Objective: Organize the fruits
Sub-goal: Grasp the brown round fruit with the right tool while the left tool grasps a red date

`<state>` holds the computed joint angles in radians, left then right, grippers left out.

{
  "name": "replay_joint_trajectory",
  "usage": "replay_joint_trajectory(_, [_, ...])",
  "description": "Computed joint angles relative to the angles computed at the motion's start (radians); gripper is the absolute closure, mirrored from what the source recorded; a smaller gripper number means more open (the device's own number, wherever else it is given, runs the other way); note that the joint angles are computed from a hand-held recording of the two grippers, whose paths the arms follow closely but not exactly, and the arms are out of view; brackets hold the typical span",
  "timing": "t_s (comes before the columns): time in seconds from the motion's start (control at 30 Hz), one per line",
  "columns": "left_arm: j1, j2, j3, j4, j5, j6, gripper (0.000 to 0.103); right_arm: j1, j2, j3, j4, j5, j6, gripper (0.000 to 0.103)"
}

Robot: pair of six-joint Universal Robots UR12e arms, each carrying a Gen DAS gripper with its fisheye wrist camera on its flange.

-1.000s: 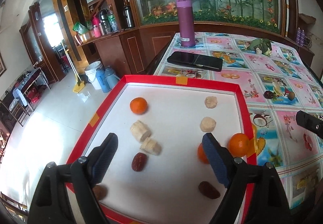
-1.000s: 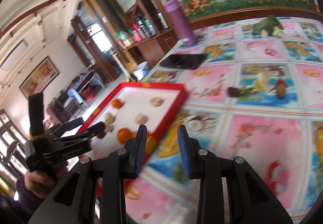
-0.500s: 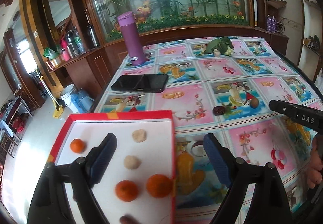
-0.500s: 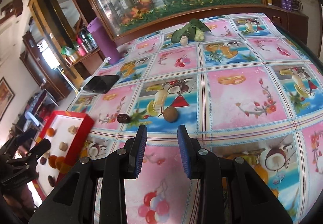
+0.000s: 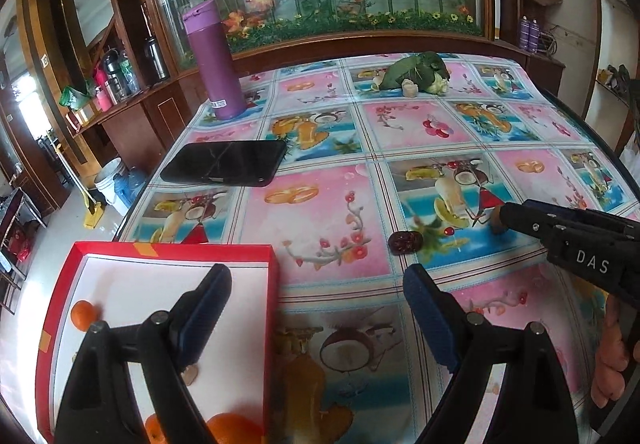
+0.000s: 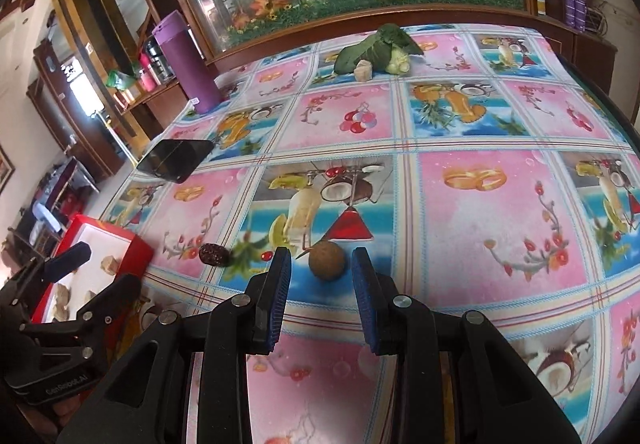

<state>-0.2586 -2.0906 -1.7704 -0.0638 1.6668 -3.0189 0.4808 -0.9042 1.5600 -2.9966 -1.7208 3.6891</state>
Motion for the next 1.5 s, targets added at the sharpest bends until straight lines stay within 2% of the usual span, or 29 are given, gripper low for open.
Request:
replay_joint_trajectory(0.23, [-0.006,-0.013,0.019,-0.016,-0.006,0.021,0.014,-0.001,0.008,-0.024,0.077,-0.019,0.005,0.073])
replay_joint_trajectory(0.37, [-0.012,-0.023,0.038,-0.04,-0.018,0.029,0.013,-0.001,0.013,-0.033,0.104,-0.018,-0.01,0.081])
replay_joint_trajectory(0.47, [-0.019,-0.034,0.054,-0.058,-0.011,0.027,0.013,-0.002,0.01,-0.031,0.106,-0.023,-0.012,0.081])
replay_joint_trajectory(0.73, [-0.029,-0.067,0.106,-0.125,-0.009,-0.01,0.014,-0.024,-0.015,0.013,0.039,-0.013,0.08,0.081])
replay_joint_trajectory(0.97, [-0.039,-0.086,0.134,-0.153,-0.005,-0.028,0.017,-0.025,-0.019,0.02,0.02,-0.004,0.088,0.081])
replay_joint_trajectory(1.13, [-0.038,-0.095,0.15,-0.189,-0.009,-0.053,0.034,-0.025,-0.021,0.025,0.008,-0.003,0.092,0.081])
replay_joint_trajectory(1.2, [-0.035,-0.096,0.149,-0.184,-0.021,-0.063,0.037,-0.025,-0.022,0.026,0.003,0.0,0.091,0.081])
replay_joint_trajectory(1.27, [-0.033,-0.096,0.149,-0.184,-0.037,-0.065,0.045,-0.024,-0.022,0.027,0.0,-0.002,0.091,0.081])
replay_joint_trajectory(1.33, [-0.033,-0.096,0.148,-0.181,-0.053,-0.064,0.059,-0.024,-0.023,0.028,-0.004,-0.002,0.089,0.081])
replay_joint_trajectory(1.37, [-0.034,-0.096,0.148,-0.18,-0.057,-0.063,0.062,-0.024,-0.023,0.028,-0.006,-0.004,0.089,0.081])
replay_joint_trajectory(1.43, [-0.034,-0.095,0.148,-0.182,-0.071,-0.057,0.073,-0.023,-0.022,0.029,-0.008,-0.008,0.088,0.081])
replay_joint_trajectory(1.5, [-0.035,-0.096,0.148,-0.181,-0.069,-0.053,0.073,-0.022,-0.023,0.03,-0.011,-0.013,0.09,0.081])
